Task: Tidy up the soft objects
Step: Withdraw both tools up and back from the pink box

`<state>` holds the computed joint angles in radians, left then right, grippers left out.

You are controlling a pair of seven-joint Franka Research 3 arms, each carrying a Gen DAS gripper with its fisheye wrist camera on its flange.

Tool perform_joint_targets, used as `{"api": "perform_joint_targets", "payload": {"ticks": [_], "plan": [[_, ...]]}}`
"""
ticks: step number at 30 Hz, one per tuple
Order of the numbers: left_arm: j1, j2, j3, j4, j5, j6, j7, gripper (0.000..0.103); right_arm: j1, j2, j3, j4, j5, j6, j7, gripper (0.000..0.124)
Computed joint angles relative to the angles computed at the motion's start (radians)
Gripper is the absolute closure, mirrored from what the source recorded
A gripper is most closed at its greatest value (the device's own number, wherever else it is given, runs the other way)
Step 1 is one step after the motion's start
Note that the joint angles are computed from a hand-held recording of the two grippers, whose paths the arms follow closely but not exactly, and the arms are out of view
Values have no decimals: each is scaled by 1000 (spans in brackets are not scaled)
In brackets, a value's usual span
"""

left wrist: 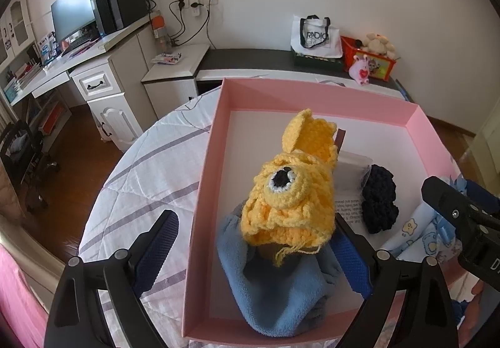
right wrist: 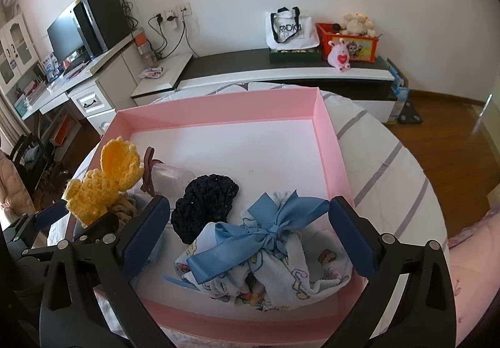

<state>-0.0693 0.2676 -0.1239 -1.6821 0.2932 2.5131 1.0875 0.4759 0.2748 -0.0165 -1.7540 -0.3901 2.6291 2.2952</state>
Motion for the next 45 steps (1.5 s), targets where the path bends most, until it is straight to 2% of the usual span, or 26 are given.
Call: {"api": "perform_joint_targets", "payload": {"ticks": [14, 21, 25, 39, 45], "plan": [[-3, -86, 1, -89, 30, 26, -40, 10, 1, -55, 13, -53, -22, 22, 22, 22], [-6, -175, -8, -184, 51, 51, -65, 9, 2, -104, 31, -90, -80, 17, 55, 22], [-8, -250, -12, -261, 77, 67, -101, 9, -4, -161, 44, -146, -141, 37, 116, 22], [-11, -563, -53, -544, 121, 123, -195, 4, -97, -384, 182, -337, -335, 52, 318, 21], [-7, -693, -82, -635, 148, 131, -235, 0, -141, -474, 244, -405, -369, 55, 368, 21]]}}
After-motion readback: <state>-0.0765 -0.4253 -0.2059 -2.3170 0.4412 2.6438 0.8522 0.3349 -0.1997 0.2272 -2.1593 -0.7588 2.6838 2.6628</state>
